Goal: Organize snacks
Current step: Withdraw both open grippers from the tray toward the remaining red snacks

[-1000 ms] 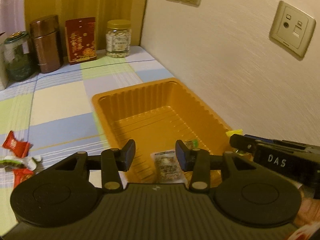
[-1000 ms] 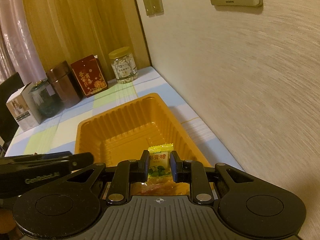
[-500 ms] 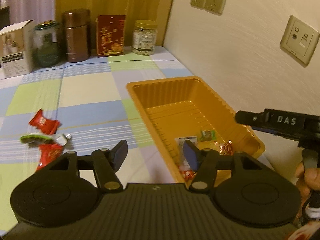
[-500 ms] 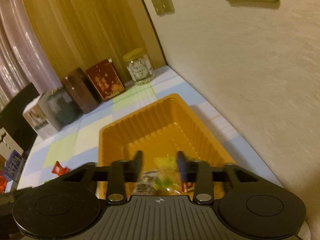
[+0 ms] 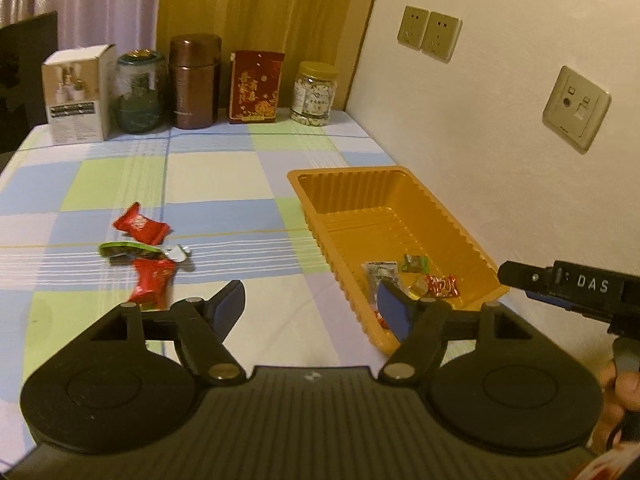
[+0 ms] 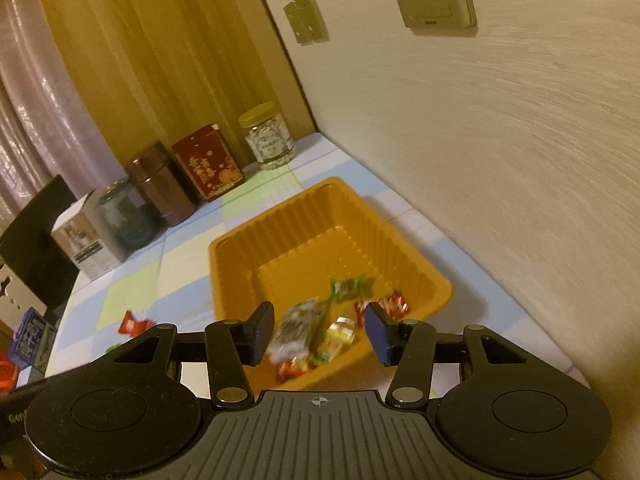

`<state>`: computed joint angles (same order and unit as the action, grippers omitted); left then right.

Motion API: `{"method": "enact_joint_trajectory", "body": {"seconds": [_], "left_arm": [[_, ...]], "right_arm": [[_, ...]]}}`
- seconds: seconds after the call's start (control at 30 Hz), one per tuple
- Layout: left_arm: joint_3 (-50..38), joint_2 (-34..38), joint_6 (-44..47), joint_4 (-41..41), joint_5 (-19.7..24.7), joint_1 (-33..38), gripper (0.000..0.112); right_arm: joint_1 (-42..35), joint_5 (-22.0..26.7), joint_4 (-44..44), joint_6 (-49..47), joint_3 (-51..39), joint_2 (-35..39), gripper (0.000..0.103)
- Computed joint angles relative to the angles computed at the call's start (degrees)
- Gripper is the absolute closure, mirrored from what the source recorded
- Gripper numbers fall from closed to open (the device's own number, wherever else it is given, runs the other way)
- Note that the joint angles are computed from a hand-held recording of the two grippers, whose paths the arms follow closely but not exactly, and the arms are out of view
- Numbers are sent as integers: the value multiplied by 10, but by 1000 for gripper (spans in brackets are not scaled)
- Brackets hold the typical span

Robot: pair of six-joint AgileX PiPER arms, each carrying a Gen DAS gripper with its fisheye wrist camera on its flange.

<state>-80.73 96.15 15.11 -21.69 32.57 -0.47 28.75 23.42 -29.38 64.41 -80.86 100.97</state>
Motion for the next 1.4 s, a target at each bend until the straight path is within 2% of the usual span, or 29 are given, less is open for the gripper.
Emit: {"method": "enact_joint_trajectory", "body": {"seconds": [0.2, 0.53, 0.93, 1.4], "left_arm": [[48, -61, 22, -11, 13, 22, 41], [102, -130, 73, -43, 37, 73, 37], [159, -174, 171, -114, 64, 174, 36], [161, -163, 220, -145, 71, 250, 36]], "right_arm": [[57, 26, -67, 81, 27, -35, 47], [129, 66, -120, 145, 32, -55, 44], [178, 91, -123, 147, 6, -36, 42], [197, 98, -98, 114, -44, 7, 40]]}}
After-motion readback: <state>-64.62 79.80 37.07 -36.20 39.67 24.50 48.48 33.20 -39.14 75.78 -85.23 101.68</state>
